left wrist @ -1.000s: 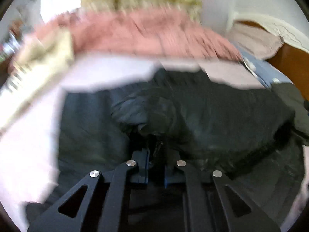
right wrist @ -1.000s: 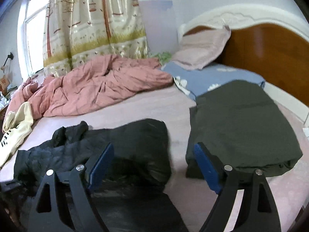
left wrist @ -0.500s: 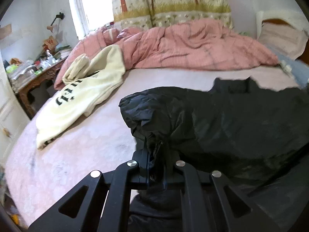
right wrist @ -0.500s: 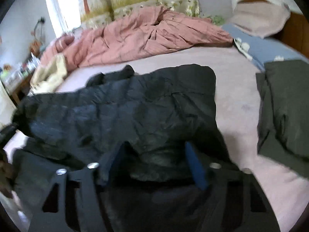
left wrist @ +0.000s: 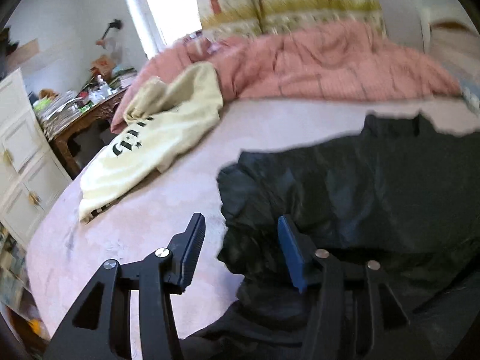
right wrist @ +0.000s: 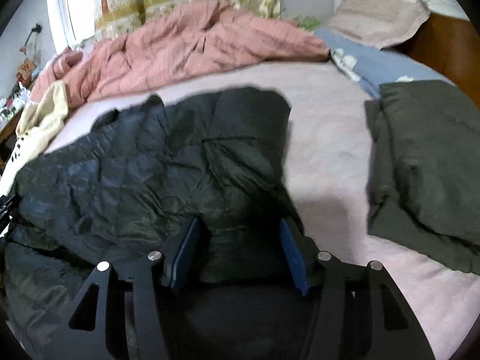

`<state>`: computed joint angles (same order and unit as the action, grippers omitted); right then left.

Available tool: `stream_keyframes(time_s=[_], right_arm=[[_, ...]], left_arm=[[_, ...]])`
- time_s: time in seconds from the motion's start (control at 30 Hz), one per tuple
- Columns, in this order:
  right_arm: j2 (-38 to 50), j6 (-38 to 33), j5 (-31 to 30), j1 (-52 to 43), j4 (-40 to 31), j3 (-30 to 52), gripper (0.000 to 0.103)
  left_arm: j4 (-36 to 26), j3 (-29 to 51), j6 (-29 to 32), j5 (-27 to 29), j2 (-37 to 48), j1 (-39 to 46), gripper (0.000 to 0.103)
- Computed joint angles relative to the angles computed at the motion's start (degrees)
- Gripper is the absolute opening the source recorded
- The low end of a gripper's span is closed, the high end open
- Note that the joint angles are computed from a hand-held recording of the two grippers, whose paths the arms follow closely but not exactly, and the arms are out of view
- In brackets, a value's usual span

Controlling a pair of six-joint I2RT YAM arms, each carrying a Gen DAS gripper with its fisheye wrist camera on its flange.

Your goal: Fold large clothes

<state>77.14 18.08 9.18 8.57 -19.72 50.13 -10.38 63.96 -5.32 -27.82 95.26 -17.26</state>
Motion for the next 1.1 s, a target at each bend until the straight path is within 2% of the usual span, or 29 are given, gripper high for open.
stream_keyframes(time_s=[0.13, 0.2, 0.27, 0.3, 0.37, 0.4, 0.5, 0.53, 0.6, 0.67, 0.8, 0.9, 1.1], right_arm=[[-11.0, -0.2, 3.3, 3.4, 2.4, -4.8, 0.075], [-16.2, 0.8, 5.2, 6.0, 3.1, -6.3, 0.078], [-22.4, 2.0, 7.4, 9.5, 3.4, -8.4, 0.085], [-24.3, 2.7, 8.8, 11.1, 3.2, -8.9, 0.088], [-28.6, 4.2, 14.5, 16.0, 2.7, -10.3, 0.09], [-29.7, 4.9, 17.9, 18.6, 1.8, -10.3, 0.09], [-31.3, 6.7, 25.4, 24.9, -1.3, -9.4, 0.09], [-31.9, 7.3, 27.6, 27.1, -2.5, -9.1, 0.092], [-32.5, 8.1, 29.7, 30.0, -5.2, -8.3, 0.101], [-33.1, 9.5, 34.2, 34.2, -7.5, -8.0, 0.103], [-33.8, 13.2, 39.3, 39.6, -12.2, -7.5, 0.103], [-34.4, 16.3, 41.8, 43.1, -14.9, -7.6, 0.103], [-33.9, 22.9, 47.7, 50.8, -21.4, -7.3, 0.103]], left_arm=[[4.5, -5.6, -1.4, 7.3, -8.8, 1.1, 0.051], [7.3, -8.7, -1.6, 9.5, -13.6, 0.3, 0.052], [9.7, -11.3, -1.4, 9.6, -17.9, -1.3, 0.06], [11.1, -12.6, -1.0, 9.1, -19.9, -2.5, 0.064], [14.2, -15.4, 0.3, 6.6, -24.2, -5.8, 0.079], [14.8, -16.3, 0.7, 5.3, -25.9, -7.5, 0.081], [9.1, -14.6, -1.3, 5.4, -28.8, -10.9, 0.082], [9.1, -15.4, -2.0, 4.3, -30.2, -12.3, 0.083], [9.8, -17.1, -2.1, 2.5, -32.9, -14.9, 0.092], [9.4, -17.8, -2.0, 1.4, -34.6, -17.3, 0.102], [7.8, -19.4, -2.9, -2.6, -37.2, -21.9, 0.103], [5.5, -21.3, -6.4, -4.4, -39.2, -24.4, 0.103], [1.6, -28.7, -10.2, -13.9, -45.3, -33.5, 0.103]])
